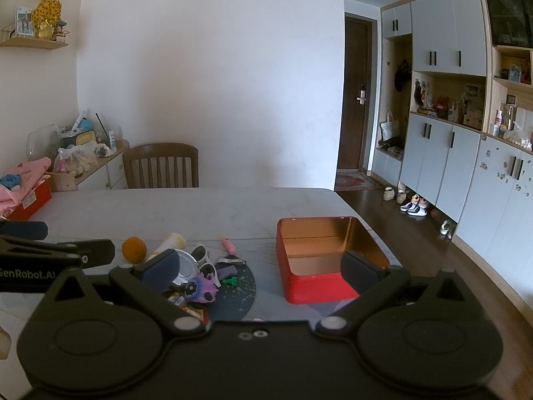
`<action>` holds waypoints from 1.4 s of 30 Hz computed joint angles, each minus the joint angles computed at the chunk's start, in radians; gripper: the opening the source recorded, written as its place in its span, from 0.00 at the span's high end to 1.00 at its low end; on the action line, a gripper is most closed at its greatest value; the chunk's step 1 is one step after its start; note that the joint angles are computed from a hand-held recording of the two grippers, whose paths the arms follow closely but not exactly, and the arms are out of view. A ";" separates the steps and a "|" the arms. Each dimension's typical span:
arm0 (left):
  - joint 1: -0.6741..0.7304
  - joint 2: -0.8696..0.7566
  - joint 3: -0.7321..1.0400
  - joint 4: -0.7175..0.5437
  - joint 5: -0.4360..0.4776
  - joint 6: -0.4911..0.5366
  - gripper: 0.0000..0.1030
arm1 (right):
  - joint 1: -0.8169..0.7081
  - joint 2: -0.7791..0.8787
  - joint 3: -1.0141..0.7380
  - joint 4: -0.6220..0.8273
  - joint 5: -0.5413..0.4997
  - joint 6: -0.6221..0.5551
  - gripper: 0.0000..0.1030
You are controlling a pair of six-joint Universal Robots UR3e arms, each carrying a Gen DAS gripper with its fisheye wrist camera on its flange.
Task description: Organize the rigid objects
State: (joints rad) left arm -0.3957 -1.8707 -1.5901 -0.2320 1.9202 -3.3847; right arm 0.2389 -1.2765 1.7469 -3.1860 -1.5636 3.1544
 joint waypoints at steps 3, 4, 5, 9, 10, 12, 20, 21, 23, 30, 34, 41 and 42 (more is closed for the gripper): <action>0.009 0.000 -0.005 0.007 -0.011 -0.001 0.00 | 0.002 0.005 -0.005 0.000 -0.001 0.002 0.00; 0.009 0.000 -0.005 0.005 -0.011 -0.001 0.00 | 0.005 0.008 -0.010 0.003 -0.004 0.003 0.00; 0.012 0.002 -0.005 0.003 -0.014 -0.002 0.00 | 0.004 0.007 -0.006 -0.001 -0.003 0.003 0.00; 0.017 0.005 -0.007 0.002 -0.020 -0.002 0.00 | 0.005 0.011 -0.008 -0.003 -0.005 0.004 0.00; 0.019 0.006 -0.007 0.002 -0.022 -0.002 0.00 | 0.003 0.012 -0.009 -0.004 -0.001 0.003 0.00; 0.024 0.009 -0.008 -0.002 -0.028 -0.002 0.00 | 0.005 0.014 -0.014 0.003 -0.004 0.002 0.00; 0.048 -0.001 0.008 -0.021 -0.063 0.004 0.00 | 0.003 0.053 -0.071 0.050 0.008 0.001 0.00; 0.051 -0.005 0.013 -0.023 -0.069 0.008 0.00 | 0.000 0.058 -0.079 0.056 0.017 -0.004 0.00; 0.057 -0.019 0.029 -0.035 -0.074 0.014 0.00 | -0.018 0.062 -0.081 0.054 0.040 -0.021 0.00; 0.075 -0.088 0.080 -0.045 -0.104 0.042 0.00 | -0.103 0.099 -0.120 0.163 0.165 -0.118 0.00; 0.089 -0.143 0.131 -0.070 -0.147 0.043 0.00 | -0.144 0.145 -0.145 0.212 0.246 -0.208 0.03; 0.073 -0.285 0.279 -0.118 -0.129 0.059 0.00 | -0.177 0.244 -0.228 0.330 0.339 -0.381 0.08; 0.068 -0.310 0.306 -0.130 -0.120 0.055 0.00 | -0.182 0.256 -0.239 0.349 0.346 -0.401 0.08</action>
State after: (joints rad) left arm -0.3272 -2.1802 -1.2839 -0.3622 1.8001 -3.3294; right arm 0.0567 -1.0207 1.5079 -2.8371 -1.2174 2.7536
